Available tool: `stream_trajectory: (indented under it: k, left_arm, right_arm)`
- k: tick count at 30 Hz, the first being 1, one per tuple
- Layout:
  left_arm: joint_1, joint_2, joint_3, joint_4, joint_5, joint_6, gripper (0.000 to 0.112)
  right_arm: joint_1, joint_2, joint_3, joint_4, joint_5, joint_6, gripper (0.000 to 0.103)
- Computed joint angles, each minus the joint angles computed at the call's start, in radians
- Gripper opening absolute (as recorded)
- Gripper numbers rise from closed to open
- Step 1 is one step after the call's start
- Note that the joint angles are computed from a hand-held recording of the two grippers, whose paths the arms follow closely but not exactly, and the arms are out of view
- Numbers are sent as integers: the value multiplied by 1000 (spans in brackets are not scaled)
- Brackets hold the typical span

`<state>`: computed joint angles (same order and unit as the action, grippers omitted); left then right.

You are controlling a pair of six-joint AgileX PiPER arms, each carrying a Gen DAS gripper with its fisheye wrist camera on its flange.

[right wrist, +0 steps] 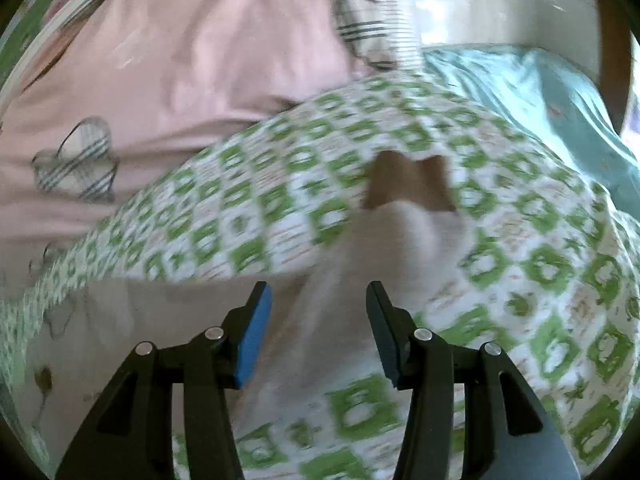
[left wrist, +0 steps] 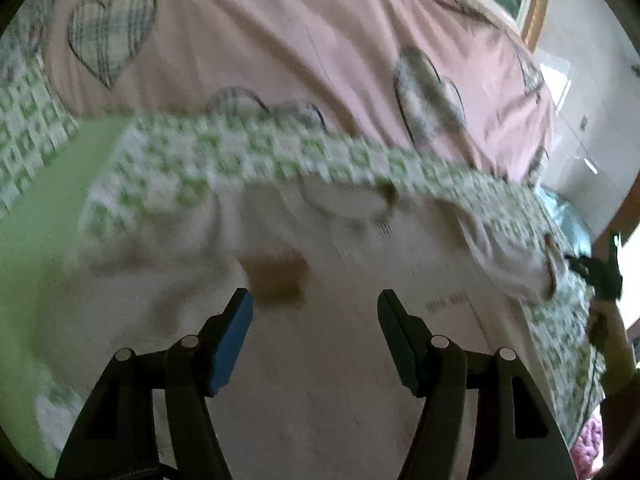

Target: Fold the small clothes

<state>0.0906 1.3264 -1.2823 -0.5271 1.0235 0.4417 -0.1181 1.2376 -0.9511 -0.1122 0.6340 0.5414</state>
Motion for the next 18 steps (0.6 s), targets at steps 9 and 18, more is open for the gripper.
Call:
stream_trajectory:
  k: [9,18]
  left_arm:
    - [-135,-67,258,8,-80,-131,65]
    - [-70,-77,349,-26,-65,-108,66]
  right_arm:
    - [-61,224,-187,-76,13,29,51]
    - [-114,287,-161,44,-44,-140,14]
